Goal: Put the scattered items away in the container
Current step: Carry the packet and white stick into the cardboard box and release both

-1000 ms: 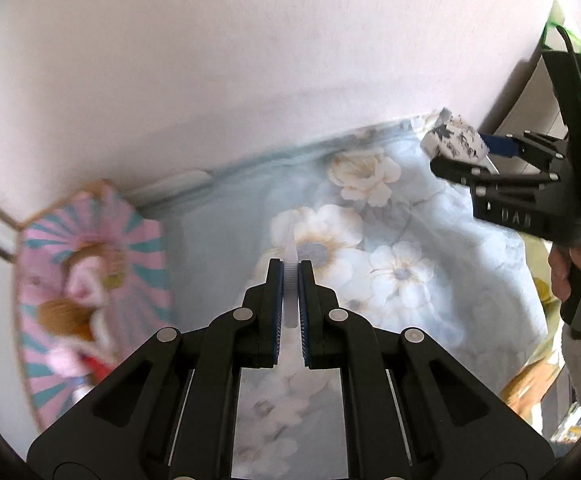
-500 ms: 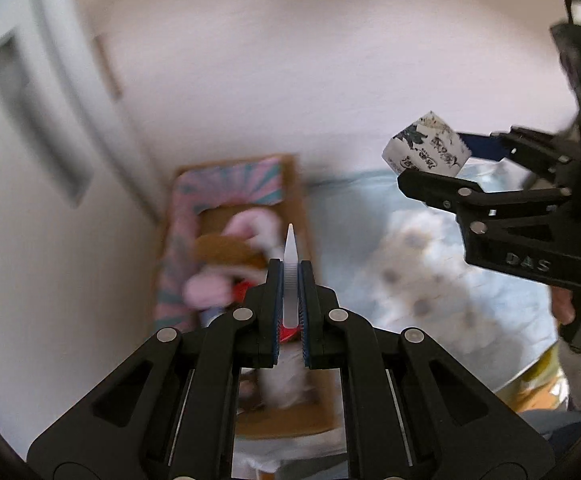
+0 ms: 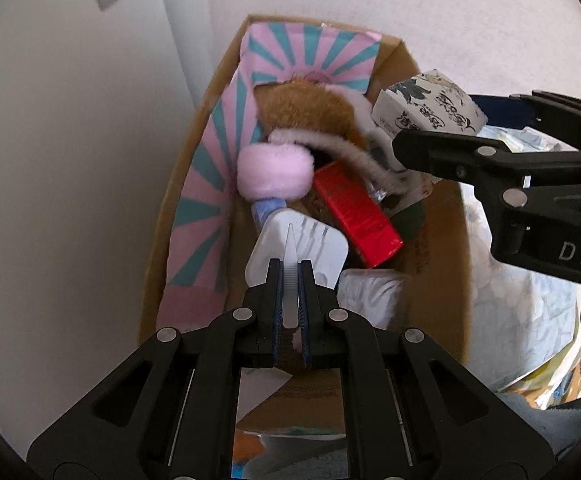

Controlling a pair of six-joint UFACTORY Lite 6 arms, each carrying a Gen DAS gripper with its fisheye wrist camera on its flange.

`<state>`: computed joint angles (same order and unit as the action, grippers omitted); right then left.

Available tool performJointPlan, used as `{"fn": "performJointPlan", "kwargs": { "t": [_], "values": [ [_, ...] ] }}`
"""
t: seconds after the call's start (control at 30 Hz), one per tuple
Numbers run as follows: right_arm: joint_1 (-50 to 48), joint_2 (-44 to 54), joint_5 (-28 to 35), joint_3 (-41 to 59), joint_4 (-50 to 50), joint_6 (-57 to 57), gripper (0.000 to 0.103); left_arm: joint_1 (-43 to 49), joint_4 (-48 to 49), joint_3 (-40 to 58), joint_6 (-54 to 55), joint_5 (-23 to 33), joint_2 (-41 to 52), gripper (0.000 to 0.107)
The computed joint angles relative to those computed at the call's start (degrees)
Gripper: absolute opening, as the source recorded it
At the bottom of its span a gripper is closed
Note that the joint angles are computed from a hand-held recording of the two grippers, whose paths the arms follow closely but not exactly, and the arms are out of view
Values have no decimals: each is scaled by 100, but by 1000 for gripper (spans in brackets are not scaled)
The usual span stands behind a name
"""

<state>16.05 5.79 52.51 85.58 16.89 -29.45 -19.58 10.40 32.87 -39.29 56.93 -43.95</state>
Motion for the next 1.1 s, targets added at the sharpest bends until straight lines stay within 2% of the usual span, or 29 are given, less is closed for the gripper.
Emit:
{"fn": "performJointPlan", "kwargs": {
  "t": [0.1, 0.13, 0.17, 0.23, 0.37, 0.4, 0.43, 0.6, 0.83, 1.1],
  "values": [
    [85, -66, -83, -294, -29, 157, 58, 300, -288, -53, 413, -102, -147, 11],
    [91, -13, -40, -272, -31, 212, 59, 473, -476, -25, 633, -121, -177, 32],
    [85, 65, 51, -206, -20, 245, 59, 608, -594, 10, 766, -137, -185, 71],
    [78, 202, 211, -80, -39, 347, 59, 480, -356, 145, 467, -48, -269, 103],
    [32, 135, 207, -108, 37, 391, 65, 187, 139, 536, 76, 192, -78, 102],
    [41, 76, 170, -145, 11, 430, 72, 78, 292, 591, -46, 247, -10, 102],
    [73, 76, 131, -134, -23, 476, 74, -10, 403, 637, -123, 282, 53, 102],
    [53, -189, 19, -234, -101, 584, 74, -159, 452, 720, -241, 355, 134, 102],
    [-117, -168, 246, 51, 9, 708, 75, -455, 625, 961, -517, 600, 254, 102],
    [-604, -344, 923, 471, -248, 1377, 75, -594, 511, 2031, -389, 949, 755, 102]
  ]
}}
